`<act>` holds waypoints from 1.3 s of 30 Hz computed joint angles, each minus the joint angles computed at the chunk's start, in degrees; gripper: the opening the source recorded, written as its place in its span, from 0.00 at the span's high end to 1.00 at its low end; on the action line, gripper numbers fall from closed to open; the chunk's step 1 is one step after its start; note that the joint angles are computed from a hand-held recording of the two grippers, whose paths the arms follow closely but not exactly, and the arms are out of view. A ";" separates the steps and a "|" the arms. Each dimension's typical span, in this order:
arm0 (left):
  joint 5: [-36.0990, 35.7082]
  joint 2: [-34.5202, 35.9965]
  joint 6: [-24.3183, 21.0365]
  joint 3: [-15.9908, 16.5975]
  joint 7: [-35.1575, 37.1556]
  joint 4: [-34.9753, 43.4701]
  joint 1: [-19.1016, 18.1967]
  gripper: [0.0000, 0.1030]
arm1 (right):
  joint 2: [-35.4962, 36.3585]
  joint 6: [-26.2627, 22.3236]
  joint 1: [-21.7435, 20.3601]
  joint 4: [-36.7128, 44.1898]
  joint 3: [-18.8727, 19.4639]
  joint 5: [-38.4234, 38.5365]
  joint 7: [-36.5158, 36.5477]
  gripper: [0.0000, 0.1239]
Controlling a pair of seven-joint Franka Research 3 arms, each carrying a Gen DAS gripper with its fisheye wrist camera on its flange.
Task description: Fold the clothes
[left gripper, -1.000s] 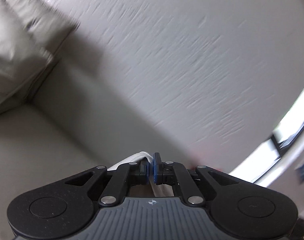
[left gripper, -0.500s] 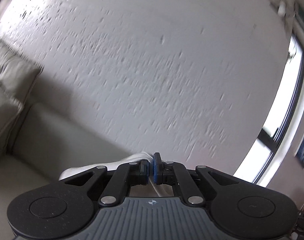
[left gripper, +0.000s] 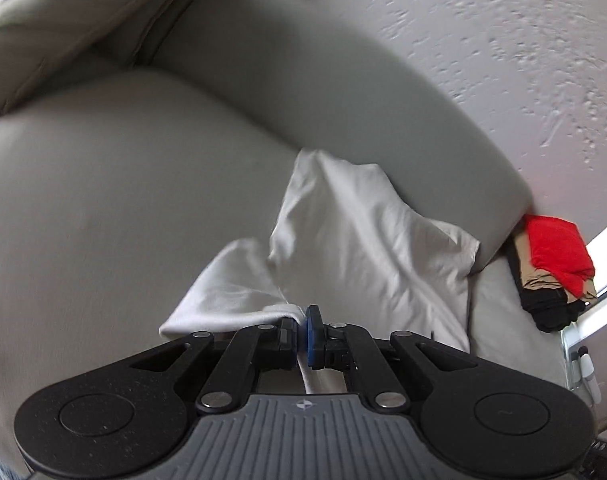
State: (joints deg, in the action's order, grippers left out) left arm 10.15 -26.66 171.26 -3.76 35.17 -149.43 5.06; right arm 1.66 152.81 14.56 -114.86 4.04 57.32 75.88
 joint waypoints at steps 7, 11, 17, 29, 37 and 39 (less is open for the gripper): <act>0.69 -7.84 -4.13 0.09 0.99 -1.49 -0.06 0.98 | -6.49 -0.42 0.20 -3.70 -1.19 -5.06 0.79 0.98; 0.78 -13.95 -7.84 0.72 2.50 -2.24 -0.97 0.98 | -10.89 -2.13 0.54 -5.84 -2.52 -4.83 -0.32 0.98; 3.95 -16.74 -16.54 -3.09 2.79 -3.17 0.47 0.96 | -15.72 -4.20 0.83 -11.23 -2.83 -10.09 0.85 0.98; 11.28 -21.80 -31.29 -6.32 0.54 -5.06 -4.06 0.86 | -18.21 -5.53 0.88 -15.43 -2.34 -23.77 2.32 0.81; 9.36 -10.52 -20.66 -6.46 5.59 -2.60 -9.92 0.71 | -13.71 -9.81 5.16 -13.59 -2.69 -13.88 -9.04 0.82; 10.51 -5.80 -19.15 -7.84 5.45 -0.40 -9.34 0.75 | -11.62 -8.24 5.32 -12.41 -1.28 -14.80 -8.92 0.82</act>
State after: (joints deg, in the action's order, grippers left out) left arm 20.66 -32.46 152.11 -11.60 40.61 -149.83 -4.29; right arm -9.96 144.57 19.89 -127.27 2.76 42.52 66.95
